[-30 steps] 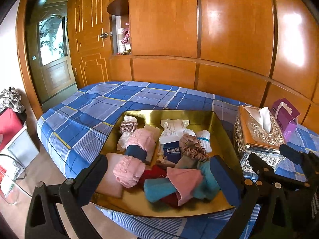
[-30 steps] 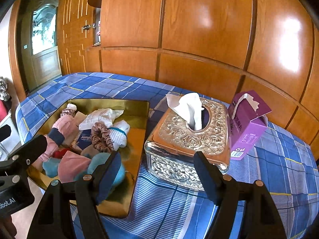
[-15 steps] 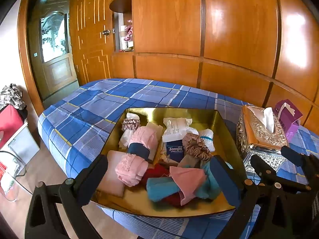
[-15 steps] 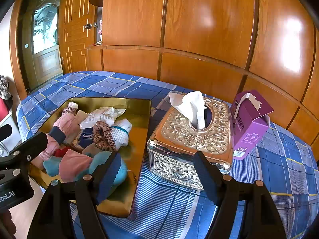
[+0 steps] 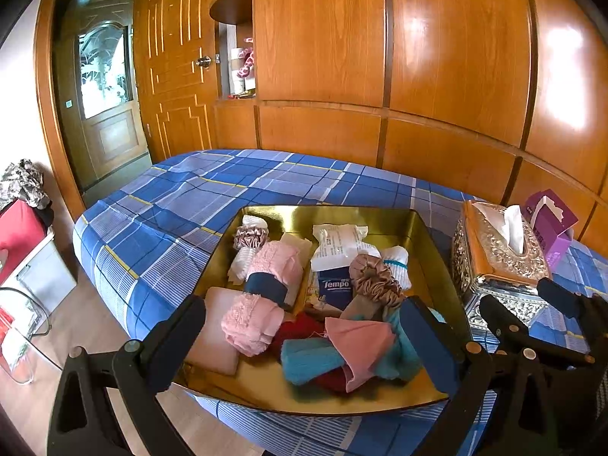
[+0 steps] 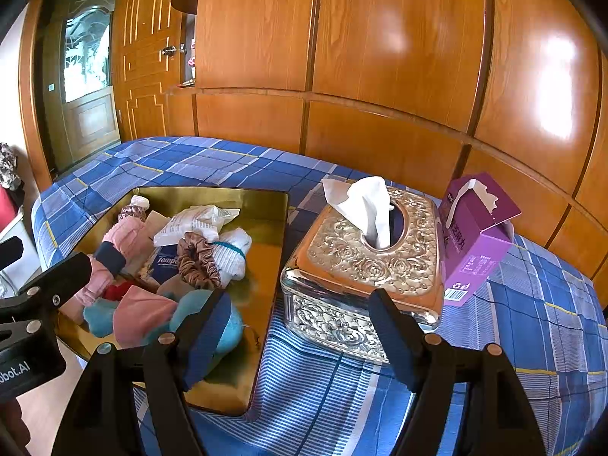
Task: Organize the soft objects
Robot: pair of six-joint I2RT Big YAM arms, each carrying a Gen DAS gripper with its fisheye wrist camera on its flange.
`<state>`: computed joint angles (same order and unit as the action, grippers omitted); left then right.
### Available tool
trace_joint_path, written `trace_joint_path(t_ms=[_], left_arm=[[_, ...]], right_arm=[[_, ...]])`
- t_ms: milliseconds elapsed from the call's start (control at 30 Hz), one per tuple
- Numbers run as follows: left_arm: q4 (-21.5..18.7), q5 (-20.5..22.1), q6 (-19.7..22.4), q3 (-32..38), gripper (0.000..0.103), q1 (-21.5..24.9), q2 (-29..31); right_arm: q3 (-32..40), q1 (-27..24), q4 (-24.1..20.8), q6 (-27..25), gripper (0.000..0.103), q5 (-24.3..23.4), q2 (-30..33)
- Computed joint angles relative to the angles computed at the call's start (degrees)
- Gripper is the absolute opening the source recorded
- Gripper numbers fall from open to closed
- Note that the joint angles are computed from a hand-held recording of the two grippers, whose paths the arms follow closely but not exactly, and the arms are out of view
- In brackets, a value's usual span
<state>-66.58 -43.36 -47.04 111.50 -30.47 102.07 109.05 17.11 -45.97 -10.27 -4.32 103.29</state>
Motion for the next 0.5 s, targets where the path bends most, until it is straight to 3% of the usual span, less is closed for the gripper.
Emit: trace_joint_path(t_ms=[500], left_arm=[[-0.1,0.0,-0.2,-0.1,0.103,0.1,-0.2]], right_arm=[[-0.3,0.0,0.4,0.1,0.076,0.0,-0.2]])
